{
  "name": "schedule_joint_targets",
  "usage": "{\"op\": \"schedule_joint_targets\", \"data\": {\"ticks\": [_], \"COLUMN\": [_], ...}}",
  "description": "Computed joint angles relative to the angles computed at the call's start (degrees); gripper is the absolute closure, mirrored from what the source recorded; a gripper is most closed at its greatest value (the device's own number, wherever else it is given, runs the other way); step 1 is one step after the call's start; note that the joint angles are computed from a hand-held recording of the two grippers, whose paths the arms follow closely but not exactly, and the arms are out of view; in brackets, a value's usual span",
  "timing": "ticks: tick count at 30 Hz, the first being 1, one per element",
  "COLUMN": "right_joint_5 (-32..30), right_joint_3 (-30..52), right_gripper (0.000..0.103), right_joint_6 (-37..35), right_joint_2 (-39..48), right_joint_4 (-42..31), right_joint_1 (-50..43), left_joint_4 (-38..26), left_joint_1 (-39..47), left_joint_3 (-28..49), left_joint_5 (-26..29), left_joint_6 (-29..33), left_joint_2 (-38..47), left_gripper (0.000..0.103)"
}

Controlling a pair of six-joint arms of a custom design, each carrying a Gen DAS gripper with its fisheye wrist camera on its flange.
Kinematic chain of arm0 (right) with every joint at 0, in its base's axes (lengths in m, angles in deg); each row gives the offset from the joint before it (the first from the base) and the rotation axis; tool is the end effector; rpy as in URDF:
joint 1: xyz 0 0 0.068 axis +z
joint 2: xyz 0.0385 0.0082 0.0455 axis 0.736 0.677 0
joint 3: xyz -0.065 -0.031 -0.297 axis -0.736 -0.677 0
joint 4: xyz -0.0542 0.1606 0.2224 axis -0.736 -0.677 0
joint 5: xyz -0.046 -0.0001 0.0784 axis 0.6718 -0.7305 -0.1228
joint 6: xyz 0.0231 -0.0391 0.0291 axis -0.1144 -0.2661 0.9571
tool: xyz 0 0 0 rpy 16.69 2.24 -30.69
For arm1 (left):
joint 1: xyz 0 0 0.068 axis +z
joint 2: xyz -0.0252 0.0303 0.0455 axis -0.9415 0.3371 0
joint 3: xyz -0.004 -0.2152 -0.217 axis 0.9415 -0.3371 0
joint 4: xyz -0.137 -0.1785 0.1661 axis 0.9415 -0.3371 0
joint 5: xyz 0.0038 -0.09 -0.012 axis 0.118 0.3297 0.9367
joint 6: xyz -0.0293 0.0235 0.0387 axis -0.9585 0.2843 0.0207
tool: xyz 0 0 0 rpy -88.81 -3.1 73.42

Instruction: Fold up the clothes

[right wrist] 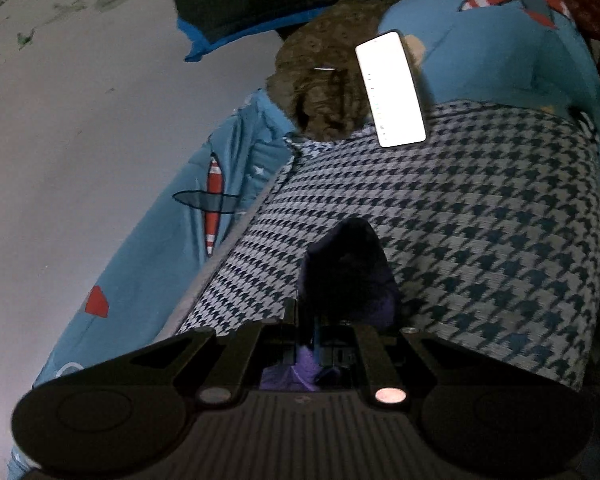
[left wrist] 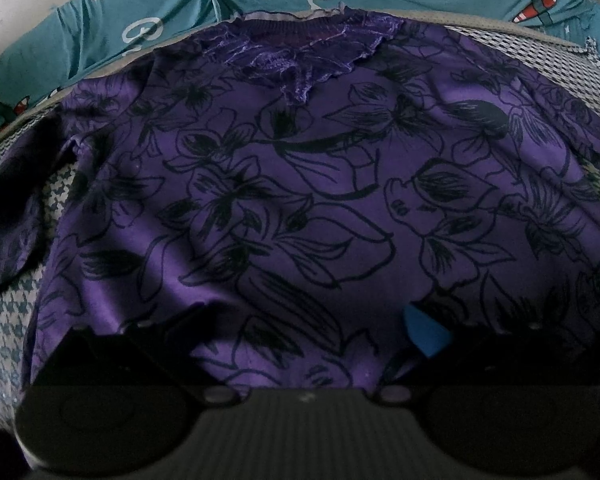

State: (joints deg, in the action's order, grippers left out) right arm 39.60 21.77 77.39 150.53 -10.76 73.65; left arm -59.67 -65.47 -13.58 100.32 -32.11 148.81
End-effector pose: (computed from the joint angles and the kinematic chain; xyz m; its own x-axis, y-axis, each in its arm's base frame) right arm 0.2055 0.0688 0.2852 0.2111 0.7427 -0.6355 0.7335 0.3093 0.6052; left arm 0.3858 0.0242 0.2149 -0.7150 0.4894 -0.4993 0.5211 0.8492 0.0861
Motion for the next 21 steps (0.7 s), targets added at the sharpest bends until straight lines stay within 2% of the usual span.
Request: {"op": "schedule_joint_targets", "data": {"ticks": [8, 14, 18, 21], "right_joint_5": [-0.79, -0.24, -0.29, 1.48], "right_joint_3": [1.31, 2.41, 4.75, 7.67], "right_gripper": [0.095, 0.095, 0.09, 0.08], "right_joint_6": [-2.61, -1.31, 3.8, 8.81], "right_joint_2": [2.29, 3.65, 5.69, 8.27], "right_joint_4": [2.71, 1.15, -5.41, -13.03], "right_joint_1": [-0.78, -1.06, -1.56, -0.95], "left_joint_4": [0.78, 3.84, 2.27, -0.78], "left_joint_1": [0.73, 3.19, 5.43, 6.59], "left_joint_3": [-0.65, -5.4, -5.24, -3.43], "left_joint_5": [1.55, 4.12, 5.94, 6.18], "left_joint_6": [1.28, 4.74, 7.32, 7.58], "left_joint_2": [-0.14, -3.06, -3.33, -2.58], "left_gripper": [0.0, 0.0, 0.0, 0.0]}}
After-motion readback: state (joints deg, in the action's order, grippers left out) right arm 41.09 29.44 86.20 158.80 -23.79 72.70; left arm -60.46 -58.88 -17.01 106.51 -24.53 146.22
